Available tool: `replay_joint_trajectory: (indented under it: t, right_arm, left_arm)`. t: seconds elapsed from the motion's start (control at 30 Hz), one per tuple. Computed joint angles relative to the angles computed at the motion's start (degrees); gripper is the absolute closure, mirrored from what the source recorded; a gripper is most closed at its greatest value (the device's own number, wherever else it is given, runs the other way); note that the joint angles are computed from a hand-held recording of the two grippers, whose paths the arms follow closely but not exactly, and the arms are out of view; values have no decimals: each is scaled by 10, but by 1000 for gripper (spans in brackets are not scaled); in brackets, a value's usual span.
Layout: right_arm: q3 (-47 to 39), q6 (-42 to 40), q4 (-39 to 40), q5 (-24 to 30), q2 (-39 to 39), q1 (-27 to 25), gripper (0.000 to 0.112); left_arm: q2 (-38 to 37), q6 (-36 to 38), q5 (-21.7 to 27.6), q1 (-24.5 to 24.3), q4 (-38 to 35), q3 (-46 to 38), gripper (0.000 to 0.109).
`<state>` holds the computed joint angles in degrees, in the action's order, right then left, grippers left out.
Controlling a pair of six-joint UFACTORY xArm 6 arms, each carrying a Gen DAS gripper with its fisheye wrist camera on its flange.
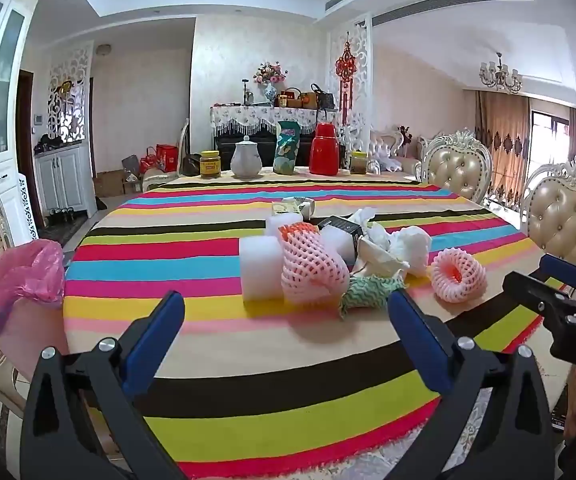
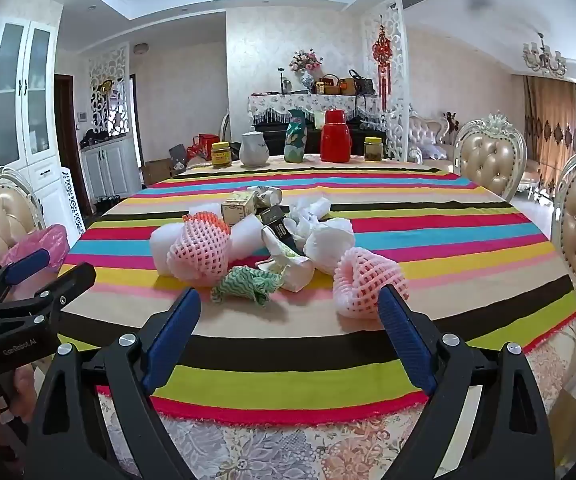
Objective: Collect trash
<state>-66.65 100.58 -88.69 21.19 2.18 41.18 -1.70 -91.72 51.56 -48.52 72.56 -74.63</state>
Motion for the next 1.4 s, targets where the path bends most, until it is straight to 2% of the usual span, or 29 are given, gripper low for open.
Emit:
replay_joint_trajectory:
  t: [1.4]
  right_arm:
    - [-5, 17, -13, 3, 2, 7, 27]
  left_arm:
    - [2, 2, -4, 0, -6, 2, 10]
